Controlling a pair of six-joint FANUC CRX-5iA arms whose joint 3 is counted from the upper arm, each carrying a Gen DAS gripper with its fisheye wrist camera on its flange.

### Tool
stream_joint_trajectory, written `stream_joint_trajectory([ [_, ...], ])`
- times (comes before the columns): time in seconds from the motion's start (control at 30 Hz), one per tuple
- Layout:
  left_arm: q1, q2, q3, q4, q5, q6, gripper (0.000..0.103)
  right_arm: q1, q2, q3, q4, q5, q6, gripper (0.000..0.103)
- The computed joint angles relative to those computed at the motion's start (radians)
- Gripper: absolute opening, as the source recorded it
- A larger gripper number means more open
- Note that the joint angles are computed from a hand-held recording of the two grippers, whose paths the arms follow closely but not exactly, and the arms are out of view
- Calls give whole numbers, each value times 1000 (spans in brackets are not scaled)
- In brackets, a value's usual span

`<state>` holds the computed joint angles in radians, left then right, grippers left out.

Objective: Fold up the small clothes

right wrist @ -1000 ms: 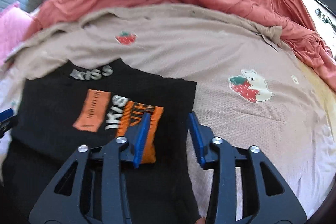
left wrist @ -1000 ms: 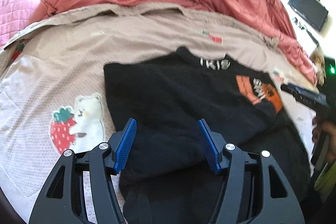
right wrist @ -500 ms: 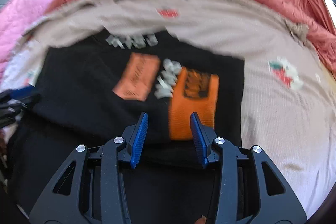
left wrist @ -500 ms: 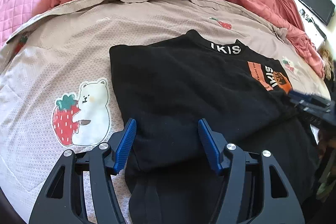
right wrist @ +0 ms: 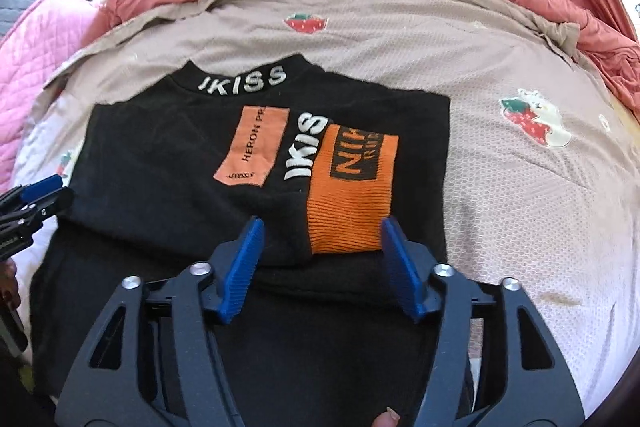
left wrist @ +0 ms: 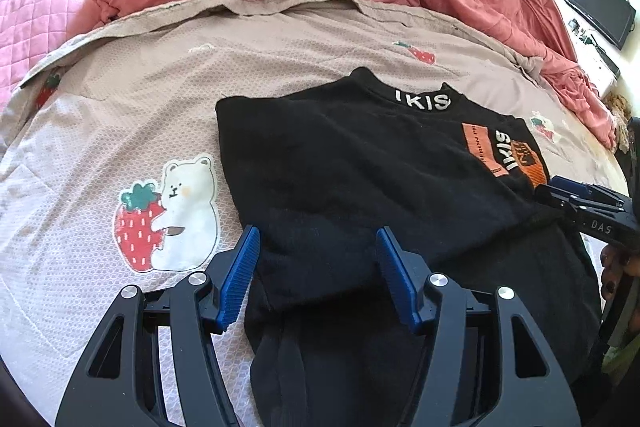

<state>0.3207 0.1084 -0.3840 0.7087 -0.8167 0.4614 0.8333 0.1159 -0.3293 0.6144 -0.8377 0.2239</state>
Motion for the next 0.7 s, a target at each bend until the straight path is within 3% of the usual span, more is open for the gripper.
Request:
stream_joint_trajectory([
  [0.17, 14, -29, -16, 25, 3, -24, 59, 10, -38, -33, 44, 16, -37, 71],
  [0.23, 18, -43, -23, 31, 6, -32, 72, 18, -51, -44, 65, 11, -44, 75],
  [0.37, 30, -70, -40, 66, -3, -65, 74, 32, -74, -68, 95, 16, -75, 82],
  [0.5, 45, -88, -49, 96, -30, -83, 93, 41, -93, -83, 111, 22, -107, 88],
  [0.7, 59, -135, -82, 157, -25, -133, 95, 57, -97, -79, 137, -6, -130, 92],
])
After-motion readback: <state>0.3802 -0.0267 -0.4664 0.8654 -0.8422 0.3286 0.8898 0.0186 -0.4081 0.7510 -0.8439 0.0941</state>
